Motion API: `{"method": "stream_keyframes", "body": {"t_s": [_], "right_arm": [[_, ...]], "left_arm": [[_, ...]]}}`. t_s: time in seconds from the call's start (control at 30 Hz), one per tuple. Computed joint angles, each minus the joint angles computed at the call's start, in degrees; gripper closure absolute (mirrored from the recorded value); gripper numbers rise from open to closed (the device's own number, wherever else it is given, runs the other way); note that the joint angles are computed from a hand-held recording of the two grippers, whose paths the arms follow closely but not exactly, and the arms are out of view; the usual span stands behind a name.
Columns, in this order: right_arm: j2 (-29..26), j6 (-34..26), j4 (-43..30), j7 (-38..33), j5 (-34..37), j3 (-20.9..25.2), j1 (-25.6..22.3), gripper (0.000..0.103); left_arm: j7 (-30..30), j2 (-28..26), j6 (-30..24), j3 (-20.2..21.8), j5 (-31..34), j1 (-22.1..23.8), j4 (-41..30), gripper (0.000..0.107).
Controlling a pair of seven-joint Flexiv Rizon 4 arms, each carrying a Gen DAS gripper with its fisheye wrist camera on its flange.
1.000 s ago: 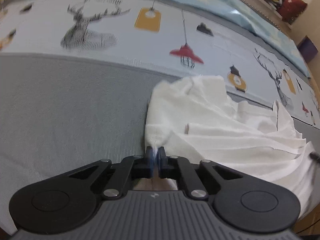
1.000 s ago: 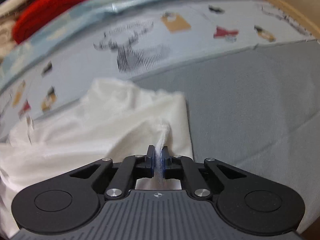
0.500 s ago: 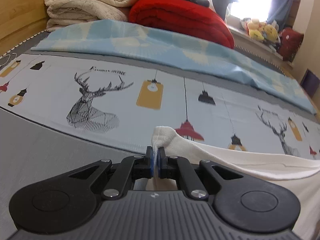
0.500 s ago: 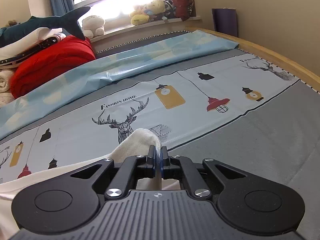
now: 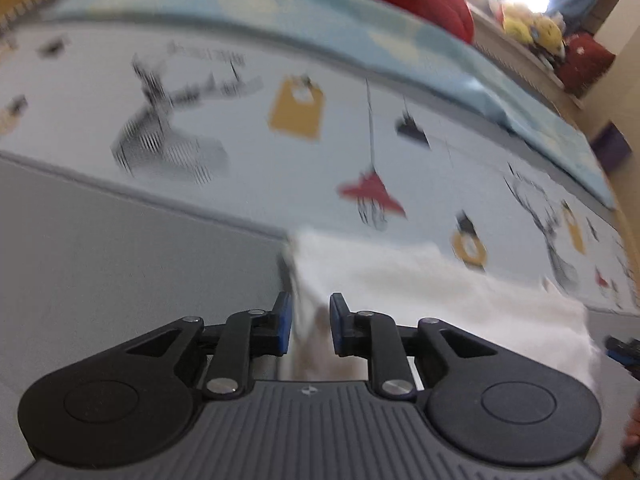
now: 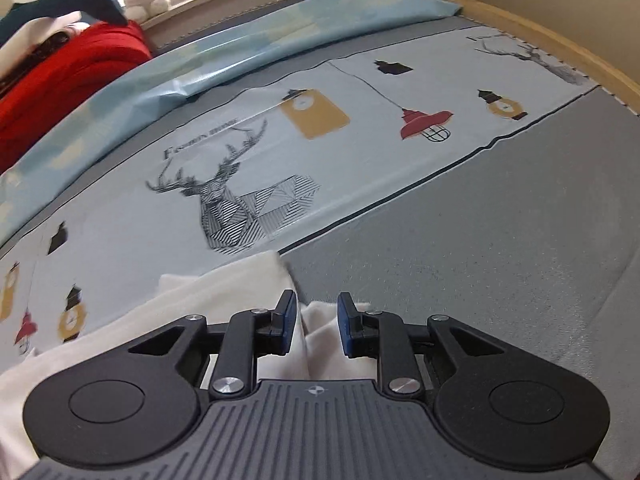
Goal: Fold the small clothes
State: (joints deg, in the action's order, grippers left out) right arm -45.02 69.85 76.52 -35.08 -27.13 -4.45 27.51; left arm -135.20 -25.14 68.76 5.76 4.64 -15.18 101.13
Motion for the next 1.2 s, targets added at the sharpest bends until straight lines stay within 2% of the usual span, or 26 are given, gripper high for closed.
{"method": "stream_keyframes", "body": {"t_s": [0.07,0.1,0.17,0.27,0.33,0.47,0.57,0.7,0.77,0.8,0.83,0.9,0.97,1.03,1.1,1.17,1.2], "right_arm": [[1.41,0.66,2.01,-1.96,0.2,1.28,-0.82,0.08],[1.86,0.7,2.48,-3.77,1.28,3.13,-1.97,0.079],[2.94,-0.25,3.4,-8.64,4.56,7.85,-4.81,0.079],[4.78,-2.39,5.04,-15.73,9.1,12.73,-7.55,0.078],[5.7,-5.27,5.52,-19.52,10.97,13.93,-7.84,0.073],[7.93,-9.85,7.7,-23.85,12.56,13.55,-6.79,0.073],[10.08,-8.8,10.89,-24.86,12.99,12.65,-6.03,0.072],[12.05,-8.59,13.58,-25.86,13.72,12.67,-6.05,0.072],[12.53,-9.43,14.36,-26.86,13.11,12.44,-5.71,0.073],[12.67,-9.39,14.77,-27.11,12.48,12.04,-5.39,0.073],[12.81,-9.28,15.16,-27.35,11.9,11.73,-5.14,0.083],[13.12,-8.43,15.94,-27.13,11.18,11.19,-4.87,0.097],[13.51,-6.93,16.42,-26.73,12.19,11.59,-5.45,0.098],[14.18,-6.25,16.97,-25.83,13.22,11.83,-5.88,0.103],[14.85,-8.33,17.8,-22.79,10.88,9.52,-4.3,0.103],[14.55,-11.9,17.15,-21.65,10.07,9.32,-4.26,0.103],[14.24,-12.76,16.57,-21.6,10.82,9.9,-4.86,0.101]], "left_arm": [[4.76,0.86,-0.17,-3.56,-3.46,2.56,2.09,0.082],[8.07,1.43,-0.81,-5.53,-5.59,3.89,3.22,0.076],[12.93,1.98,-2.4,-7.72,-8.69,5.02,4.7,0.074],[17.08,2.92,-6.16,-7.85,-9.54,4.09,5.81,0.074],[18.21,3.29,-8.68,-7.06,-8.3,2.9,5.75,0.075],[18.57,4.54,-10.8,-6.39,-6.98,1.34,7.21,0.075],[17.85,5.49,-10.66,-6.07,-5.8,0.56,8.18,0.076],[16.16,5.05,-13.81,-5.26,-1.86,-0.99,5.75,0.078],[15.88,4.93,-13.62,-5.46,-1.45,-1.02,5.54,0.084],[15.75,4.9,-13.77,-5.42,-1.02,-1.13,5.43,0.091],[15.32,4.88,-14.16,-5.19,-0.2,-1.43,5.06,0.098],[14.78,4.91,-14.05,-5.11,0.47,-1.53,4.93,0.1],[14.99,5.28,-13.69,-5.33,0.4,-1.32,5.26,0.1],[15.68,5.47,-13.56,-5.78,-0.58,-0.8,5.83,0.1],[17.19,5.41,-13.77,-6.61,-2.96,0.27,6.36,0.099],[17.6,5.65,-12.23,-6.98,-5.37,1.13,7.4,0.096],[16.7,6.04,-9.79,-6.78,-6.42,1.41,8.49,0.088]]}}
